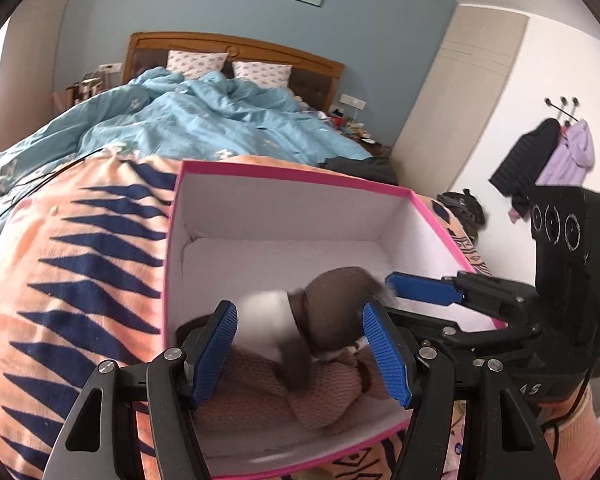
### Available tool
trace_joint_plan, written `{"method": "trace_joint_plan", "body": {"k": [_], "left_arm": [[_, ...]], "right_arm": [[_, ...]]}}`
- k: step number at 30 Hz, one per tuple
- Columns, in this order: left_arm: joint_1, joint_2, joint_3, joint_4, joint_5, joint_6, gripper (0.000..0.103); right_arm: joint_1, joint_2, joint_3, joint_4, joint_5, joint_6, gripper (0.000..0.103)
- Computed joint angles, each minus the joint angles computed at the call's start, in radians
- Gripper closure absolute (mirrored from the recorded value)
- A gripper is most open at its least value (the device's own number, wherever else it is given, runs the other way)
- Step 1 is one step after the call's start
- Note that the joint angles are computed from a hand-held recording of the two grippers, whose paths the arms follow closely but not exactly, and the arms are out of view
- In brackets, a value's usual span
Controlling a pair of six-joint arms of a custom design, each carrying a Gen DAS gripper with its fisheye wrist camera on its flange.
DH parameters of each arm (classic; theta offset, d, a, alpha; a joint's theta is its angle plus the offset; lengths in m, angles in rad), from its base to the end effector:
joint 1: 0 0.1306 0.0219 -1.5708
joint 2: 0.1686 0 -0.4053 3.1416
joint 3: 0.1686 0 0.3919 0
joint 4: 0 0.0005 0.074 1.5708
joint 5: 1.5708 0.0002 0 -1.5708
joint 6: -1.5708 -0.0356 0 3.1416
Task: Organize objects
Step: 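Carry the monkey plush over the pink box and release it inside, then move the right gripper to the green frog plush and grasp it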
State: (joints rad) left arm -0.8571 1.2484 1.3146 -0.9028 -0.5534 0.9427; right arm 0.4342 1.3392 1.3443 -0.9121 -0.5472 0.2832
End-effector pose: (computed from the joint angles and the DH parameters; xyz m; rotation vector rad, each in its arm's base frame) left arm 0.2891 -0.3060 0.4795 -0.3427 2.2437 -0.2812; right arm 0.4029 0.2067 0.4547 -1.0705 2.1875 0.7413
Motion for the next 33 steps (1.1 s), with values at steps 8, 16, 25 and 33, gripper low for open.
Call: {"method": "trace_joint_plan", "body": {"k": [8, 16, 25, 33], "left_arm": [[-0.065, -0.041, -0.021, 0.004, -0.129, 0.011, 0.022], [-0.198, -0.097, -0.061, 0.048, -0.280, -0.011, 0.012], [-0.356, -0.092, -0.070, -0.051, -0.447, 0.095, 0.000], [-0.427, -0.069, -0.101, -0.173, -0.439, 0.281, 0.000]], "right_arm": [[-0.020, -0.047, -0.055, 0.052, 0.027, -0.046, 0.050], [-0.065, -0.187, -0.154, 0.037, -0.065, 0.009, 0.044], [-0.128, -0.364, -0.293, -0.053, -0.237, 0.078, 0.039], [-0.073, -0.477, -0.441, -0.137, -0.201, 0.126, 0.039]]}}
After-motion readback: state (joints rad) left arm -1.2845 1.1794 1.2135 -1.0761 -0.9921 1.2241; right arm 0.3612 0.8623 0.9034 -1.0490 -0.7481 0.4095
